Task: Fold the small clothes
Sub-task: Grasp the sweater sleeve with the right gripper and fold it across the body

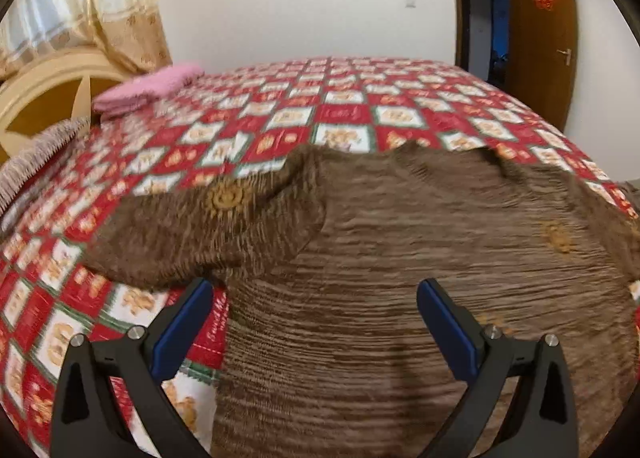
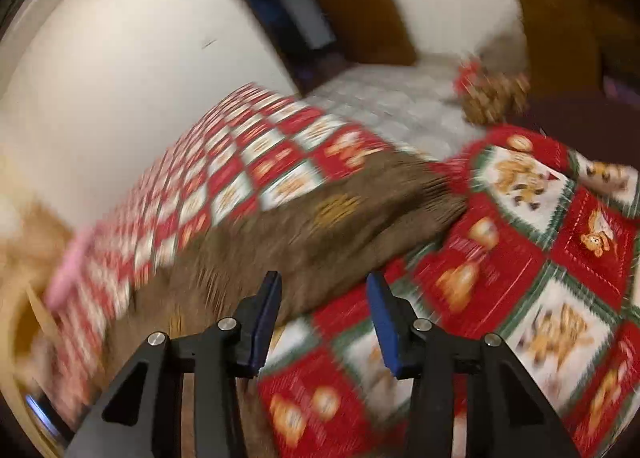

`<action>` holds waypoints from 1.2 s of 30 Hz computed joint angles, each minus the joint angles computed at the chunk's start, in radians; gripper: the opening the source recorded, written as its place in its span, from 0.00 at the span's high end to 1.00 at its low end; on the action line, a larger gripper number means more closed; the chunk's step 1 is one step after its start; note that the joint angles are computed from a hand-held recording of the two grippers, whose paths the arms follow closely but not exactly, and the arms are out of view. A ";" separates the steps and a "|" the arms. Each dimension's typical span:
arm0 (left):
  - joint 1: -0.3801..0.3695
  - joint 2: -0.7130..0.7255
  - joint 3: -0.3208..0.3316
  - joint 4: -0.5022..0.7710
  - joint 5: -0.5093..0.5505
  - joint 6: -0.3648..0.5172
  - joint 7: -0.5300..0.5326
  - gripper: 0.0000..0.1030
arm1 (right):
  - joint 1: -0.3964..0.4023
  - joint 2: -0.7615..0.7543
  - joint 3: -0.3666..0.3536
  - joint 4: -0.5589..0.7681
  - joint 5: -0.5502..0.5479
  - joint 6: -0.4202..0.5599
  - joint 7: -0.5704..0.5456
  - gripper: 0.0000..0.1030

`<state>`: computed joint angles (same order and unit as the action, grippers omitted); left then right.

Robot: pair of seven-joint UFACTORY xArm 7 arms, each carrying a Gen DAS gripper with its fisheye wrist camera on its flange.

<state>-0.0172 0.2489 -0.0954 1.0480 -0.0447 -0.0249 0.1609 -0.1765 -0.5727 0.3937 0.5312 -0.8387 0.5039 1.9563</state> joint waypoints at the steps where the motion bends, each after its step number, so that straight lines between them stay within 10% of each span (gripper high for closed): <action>1: 0.004 0.014 -0.002 0.008 -0.011 0.009 -0.011 0.00 | -0.016 -0.018 -0.040 -0.025 -0.001 -0.034 0.005 0.55; 9: 0.094 0.057 -0.098 0.052 -0.139 0.115 0.031 0.00 | -0.200 0.090 -0.166 -0.014 0.001 -0.229 -0.170 0.55; 15: -0.014 0.065 0.012 0.059 -0.070 0.113 -0.035 0.00 | -0.264 0.165 -0.155 -0.009 -0.001 -0.276 -0.212 0.56; 20: 0.017 0.068 -0.023 0.057 -0.086 0.101 -0.020 0.00 | -0.190 0.235 -0.197 0.043 0.085 -0.224 -0.372 0.58; 22: 0.026 0.069 -0.032 0.057 -0.093 0.099 -0.013 0.00 | -0.159 0.248 -0.207 0.067 0.097 -0.168 -0.418 0.87; 36: 0.132 0.072 -0.153 0.050 -0.215 0.072 0.107 0.00 | -0.022 0.273 -0.060 0.316 0.044 -0.058 -0.363 0.91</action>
